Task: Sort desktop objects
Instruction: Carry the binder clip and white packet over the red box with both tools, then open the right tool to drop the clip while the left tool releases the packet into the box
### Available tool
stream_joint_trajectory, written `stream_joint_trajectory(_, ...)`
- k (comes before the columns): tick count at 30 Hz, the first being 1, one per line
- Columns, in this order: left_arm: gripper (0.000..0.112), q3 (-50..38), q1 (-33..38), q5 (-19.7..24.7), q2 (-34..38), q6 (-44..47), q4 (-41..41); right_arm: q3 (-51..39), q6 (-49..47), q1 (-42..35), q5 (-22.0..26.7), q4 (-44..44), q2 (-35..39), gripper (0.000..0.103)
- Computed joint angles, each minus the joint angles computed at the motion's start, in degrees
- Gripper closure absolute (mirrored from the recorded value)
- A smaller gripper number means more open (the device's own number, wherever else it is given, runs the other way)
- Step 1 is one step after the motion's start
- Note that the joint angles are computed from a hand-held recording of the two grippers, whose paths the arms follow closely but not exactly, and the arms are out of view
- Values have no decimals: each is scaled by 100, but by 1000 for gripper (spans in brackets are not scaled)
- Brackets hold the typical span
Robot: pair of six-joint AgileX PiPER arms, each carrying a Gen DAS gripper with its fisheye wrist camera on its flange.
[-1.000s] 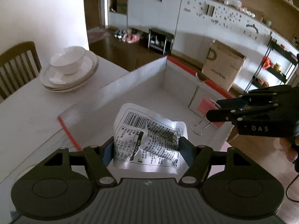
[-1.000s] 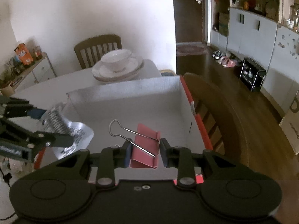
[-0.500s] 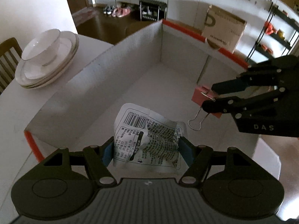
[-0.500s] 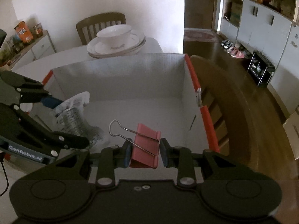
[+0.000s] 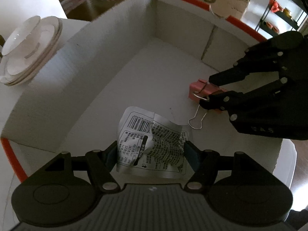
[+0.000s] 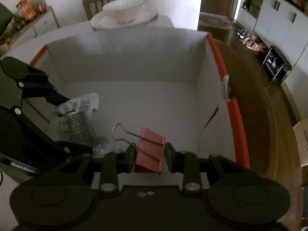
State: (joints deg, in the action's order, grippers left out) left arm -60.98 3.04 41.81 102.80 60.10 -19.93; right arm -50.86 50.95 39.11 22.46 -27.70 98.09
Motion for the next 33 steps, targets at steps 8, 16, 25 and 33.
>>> stream_joint_trajectory(8, 41, -321, -37, 368, 223, -323, 330, -172, -497, -71, 179, 480, 160, 72)
stream_joint_trajectory(16, 38, -377, -82, 366, 215, -438, 413, -240, -919, -96, 292, 857, 183, 72)
stream_joint_trajectory(25, 37, -174, 115, 387, -122, -128, 220, -199, -823, -22, 301, 775, 59, 60)
stream_joint_trajectory(33, 37, -112, 584, 653, -543, 340, -407, 17, -724, 2, 295, 729, -493, 49)
